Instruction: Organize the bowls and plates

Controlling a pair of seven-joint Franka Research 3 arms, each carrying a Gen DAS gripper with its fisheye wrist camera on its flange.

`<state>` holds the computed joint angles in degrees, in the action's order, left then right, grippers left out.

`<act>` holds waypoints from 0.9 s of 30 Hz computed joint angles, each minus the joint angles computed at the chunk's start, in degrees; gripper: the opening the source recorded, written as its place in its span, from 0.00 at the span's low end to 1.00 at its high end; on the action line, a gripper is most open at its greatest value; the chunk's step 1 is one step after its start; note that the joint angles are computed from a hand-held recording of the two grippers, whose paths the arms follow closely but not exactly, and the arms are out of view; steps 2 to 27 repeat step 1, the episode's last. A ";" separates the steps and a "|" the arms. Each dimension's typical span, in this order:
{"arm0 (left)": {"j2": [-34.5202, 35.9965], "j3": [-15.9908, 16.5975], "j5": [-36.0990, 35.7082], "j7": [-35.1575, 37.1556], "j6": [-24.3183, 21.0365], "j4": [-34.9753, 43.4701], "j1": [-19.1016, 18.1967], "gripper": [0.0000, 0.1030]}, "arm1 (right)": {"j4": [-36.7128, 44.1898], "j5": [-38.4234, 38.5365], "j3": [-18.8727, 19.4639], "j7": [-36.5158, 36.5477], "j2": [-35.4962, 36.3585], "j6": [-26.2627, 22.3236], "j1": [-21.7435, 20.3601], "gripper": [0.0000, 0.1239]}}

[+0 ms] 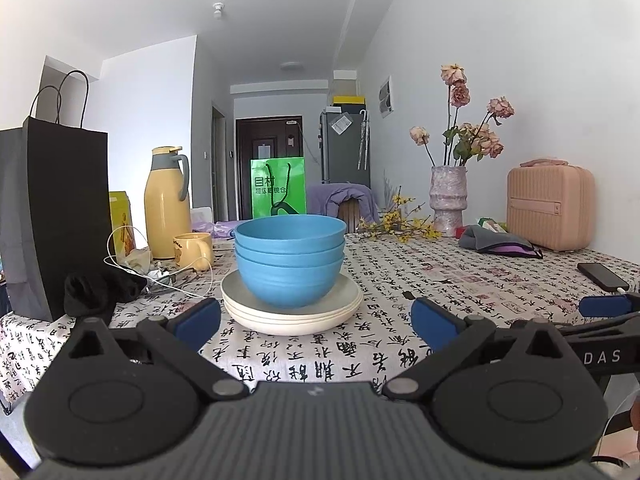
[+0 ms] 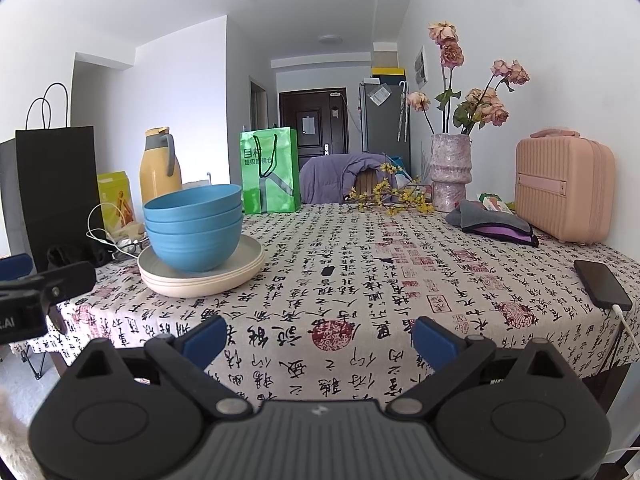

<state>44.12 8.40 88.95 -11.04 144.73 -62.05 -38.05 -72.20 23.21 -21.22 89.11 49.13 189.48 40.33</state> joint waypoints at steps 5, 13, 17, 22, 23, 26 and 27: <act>0.15 -0.14 -0.10 0.35 0.56 0.24 0.19 1.00 | 0.01 0.03 -0.07 0.00 0.02 0.00 0.04 0.80; 0.15 -0.14 -0.10 0.35 0.56 0.24 0.19 1.00 | 0.01 0.03 -0.07 0.00 0.02 0.00 0.04 0.80; 0.15 -0.14 -0.10 0.35 0.56 0.24 0.19 1.00 | 0.01 0.03 -0.07 0.00 0.02 0.00 0.04 0.80; 0.15 -0.14 -0.10 0.35 0.56 0.24 0.19 1.00 | 0.01 0.03 -0.07 0.00 0.02 0.00 0.04 0.80; 0.15 -0.14 -0.10 0.35 0.56 0.24 0.19 1.00 | 0.01 0.03 -0.07 0.00 0.02 0.00 0.04 0.80; 0.15 -0.14 -0.10 0.35 0.56 0.24 0.19 1.00 | 0.01 0.03 -0.07 0.00 0.02 0.00 0.04 0.80; 0.15 -0.14 -0.10 0.35 0.56 0.24 0.19 1.00 | 0.01 0.03 -0.07 0.00 0.02 0.00 0.04 0.80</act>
